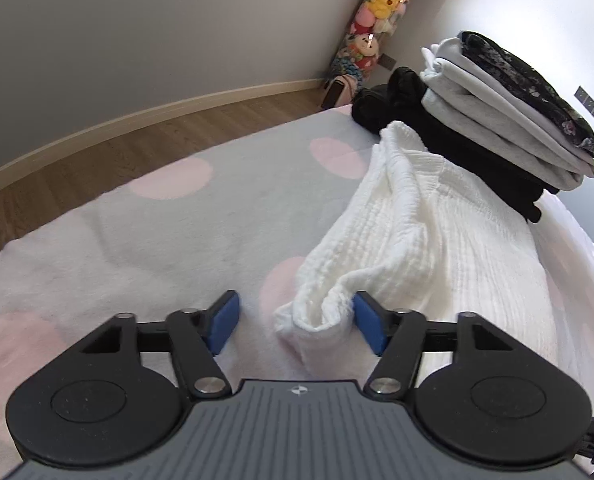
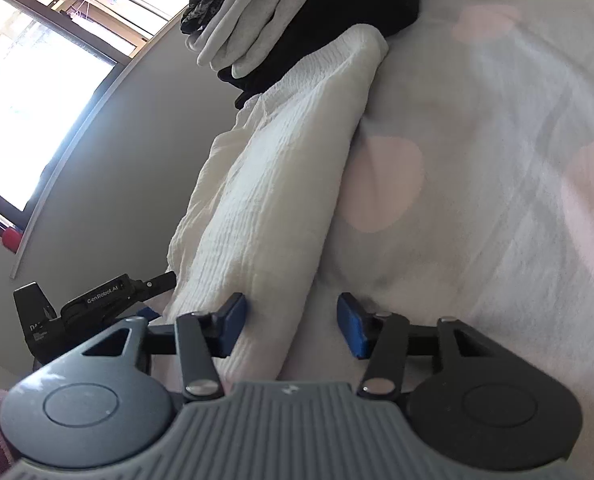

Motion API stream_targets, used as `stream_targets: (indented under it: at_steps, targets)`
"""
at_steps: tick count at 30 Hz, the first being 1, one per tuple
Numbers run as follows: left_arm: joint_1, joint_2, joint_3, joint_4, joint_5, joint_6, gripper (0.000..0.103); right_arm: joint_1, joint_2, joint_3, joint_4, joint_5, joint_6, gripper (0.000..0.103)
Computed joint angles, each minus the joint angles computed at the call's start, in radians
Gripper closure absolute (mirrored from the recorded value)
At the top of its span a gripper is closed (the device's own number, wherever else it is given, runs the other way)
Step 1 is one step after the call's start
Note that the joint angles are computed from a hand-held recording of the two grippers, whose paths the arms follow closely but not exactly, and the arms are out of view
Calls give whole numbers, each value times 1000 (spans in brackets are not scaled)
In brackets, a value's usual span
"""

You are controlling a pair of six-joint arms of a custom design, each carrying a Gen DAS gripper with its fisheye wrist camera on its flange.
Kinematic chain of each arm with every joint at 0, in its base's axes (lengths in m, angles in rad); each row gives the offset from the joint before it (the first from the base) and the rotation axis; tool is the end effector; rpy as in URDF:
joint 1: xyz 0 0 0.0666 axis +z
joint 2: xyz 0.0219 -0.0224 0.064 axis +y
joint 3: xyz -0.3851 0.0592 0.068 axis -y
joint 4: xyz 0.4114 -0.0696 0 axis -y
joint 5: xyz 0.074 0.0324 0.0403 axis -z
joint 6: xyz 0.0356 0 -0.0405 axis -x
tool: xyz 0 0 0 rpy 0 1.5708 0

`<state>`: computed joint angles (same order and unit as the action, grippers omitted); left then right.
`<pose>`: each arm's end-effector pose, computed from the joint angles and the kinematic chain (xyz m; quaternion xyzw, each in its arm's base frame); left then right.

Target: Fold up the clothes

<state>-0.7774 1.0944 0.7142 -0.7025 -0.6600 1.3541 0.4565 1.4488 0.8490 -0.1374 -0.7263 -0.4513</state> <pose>0.2541 -0.2200 0.2610 -0.3361 0.8578 -0.0479 0.3858 0.3995 0.2221 0.2211 -0.1460 0.8544 0.4579 0.1977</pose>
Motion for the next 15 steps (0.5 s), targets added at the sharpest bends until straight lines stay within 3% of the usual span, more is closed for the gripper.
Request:
stream_targets:
  at_steps: [1, 2, 5, 10, 15]
  targets:
    - [3, 6, 0, 23, 0, -17, 59, 8, -2, -2, 0, 10, -3, 62]
    - [7, 5, -4, 50, 7, -33, 75, 14, -3, 2, -13, 15, -2, 75]
    - [2, 1, 8, 46, -11, -42, 87, 30, -18, 11, -42, 38, -11, 90]
    - [-27, -77, 19, -31, -54, -43, 90, 34, -100, -1, -44, 32, -49, 92]
    - [-79, -130, 22, -170, -39, 32, 90, 61, -162, -24, -92, 39, -60, 92]
